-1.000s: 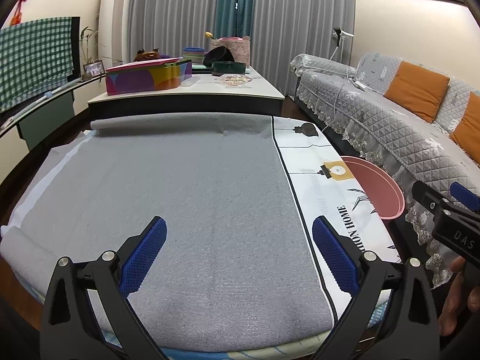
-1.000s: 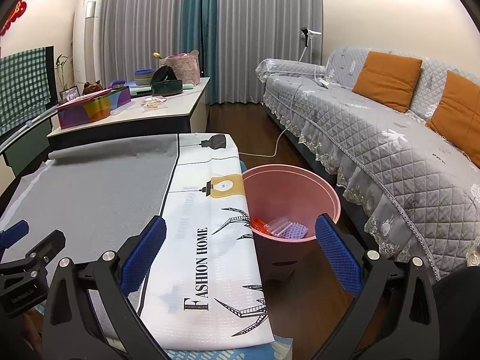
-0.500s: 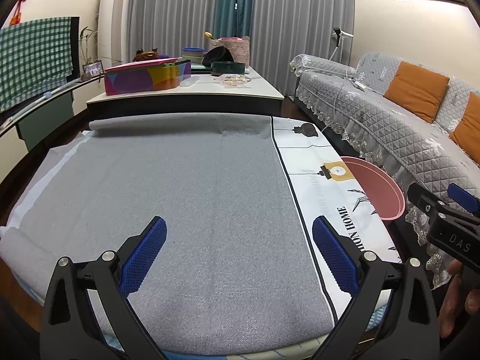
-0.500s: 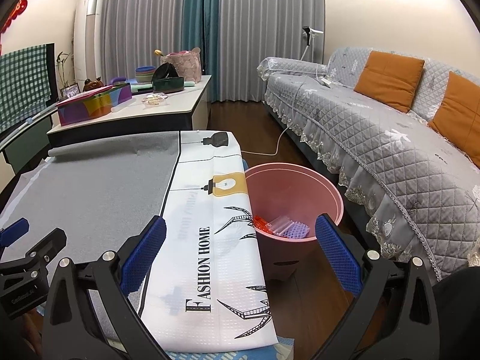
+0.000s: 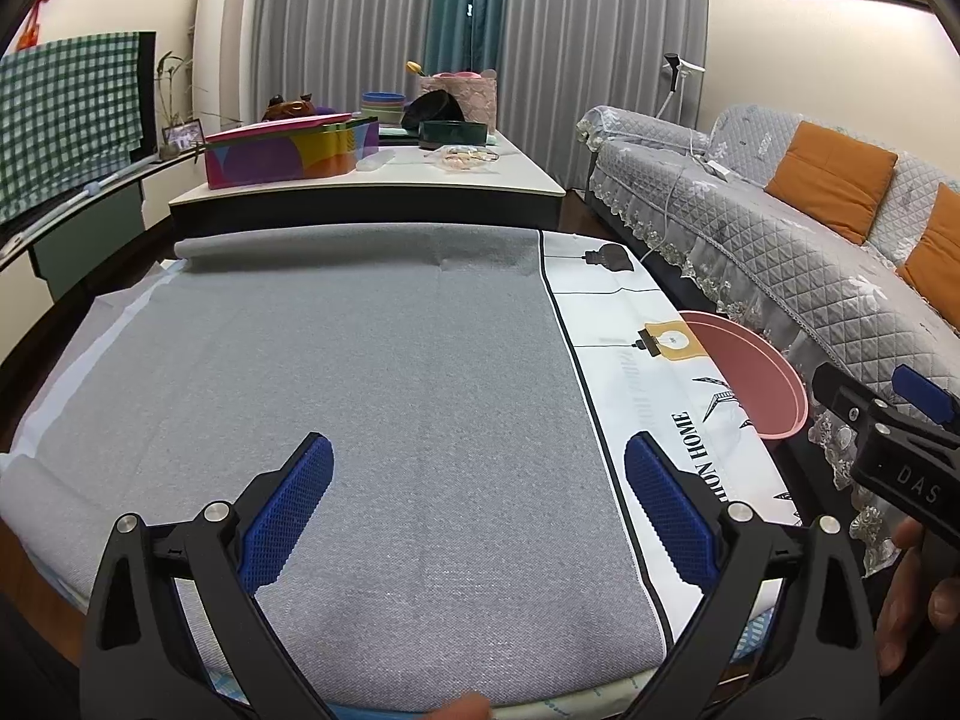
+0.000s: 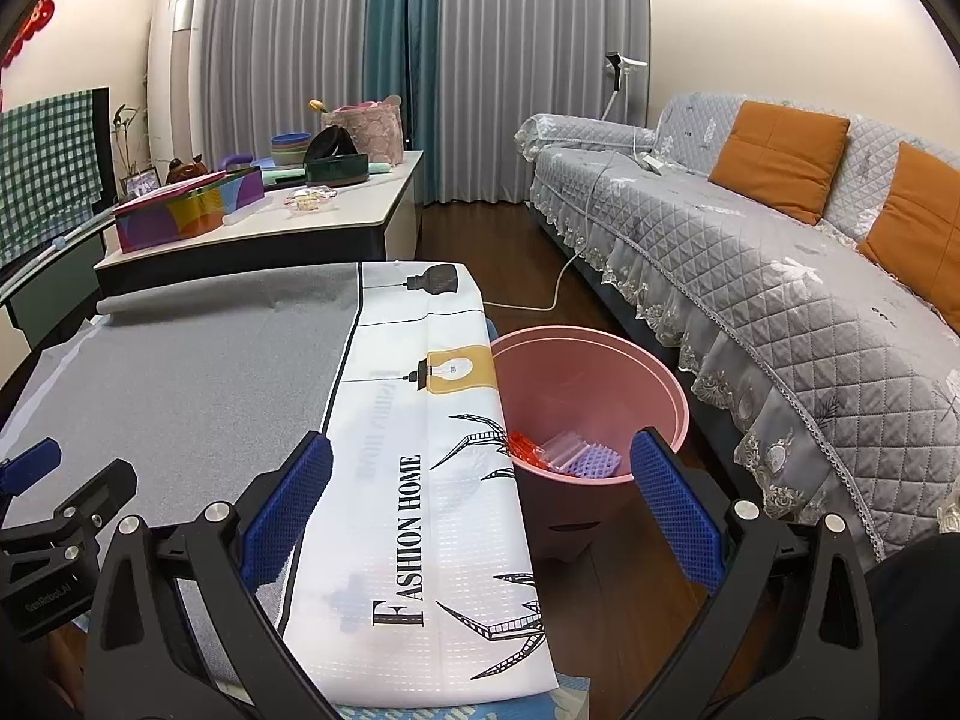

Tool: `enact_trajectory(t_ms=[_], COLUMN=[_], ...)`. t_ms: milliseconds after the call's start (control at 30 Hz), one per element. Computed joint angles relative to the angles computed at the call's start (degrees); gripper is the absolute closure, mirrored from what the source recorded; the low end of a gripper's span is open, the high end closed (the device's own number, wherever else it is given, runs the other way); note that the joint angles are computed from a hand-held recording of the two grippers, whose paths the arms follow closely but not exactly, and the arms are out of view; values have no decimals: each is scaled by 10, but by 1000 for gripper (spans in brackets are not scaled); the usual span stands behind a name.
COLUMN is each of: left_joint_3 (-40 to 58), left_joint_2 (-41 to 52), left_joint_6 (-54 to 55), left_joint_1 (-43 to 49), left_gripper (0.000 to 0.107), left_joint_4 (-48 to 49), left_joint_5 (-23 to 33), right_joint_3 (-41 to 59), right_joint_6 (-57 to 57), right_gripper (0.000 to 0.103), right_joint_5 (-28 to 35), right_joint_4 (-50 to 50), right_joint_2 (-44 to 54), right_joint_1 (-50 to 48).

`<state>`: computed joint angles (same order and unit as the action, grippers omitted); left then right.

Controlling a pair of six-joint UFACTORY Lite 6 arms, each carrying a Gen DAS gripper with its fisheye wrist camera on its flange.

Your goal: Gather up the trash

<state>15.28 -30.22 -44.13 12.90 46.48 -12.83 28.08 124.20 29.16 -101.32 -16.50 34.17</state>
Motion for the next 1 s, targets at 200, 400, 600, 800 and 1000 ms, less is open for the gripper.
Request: enact_trajectory(t_ms=[200,400,600,800,1000], left_joint_3=[2,3,1,-1,1], left_joint_2=[-3,-8,-8,-9,-2], left_joint_6=[-8,-21,0,40,38], left_joint_1=[0,1,-3,-11,-8], left_gripper=[12,12,12,12,12], left_joint_4=[4,17,-6,-45,-41], left_joint_5=[2,3,2,2,-1], right_joint_3=[1,1,3,2,1], right_joint_6=[-2,-2,-7,-7,-6], right_gripper=[5,5,5,5,5], right_joint_5=[0,-1,-1,-1,-2], right_joint_4=[2,2,5,4,3], right_joint_2=[0,-1,-2,-2,-3], right_joint_1=[0,-1,-1,-1,-2])
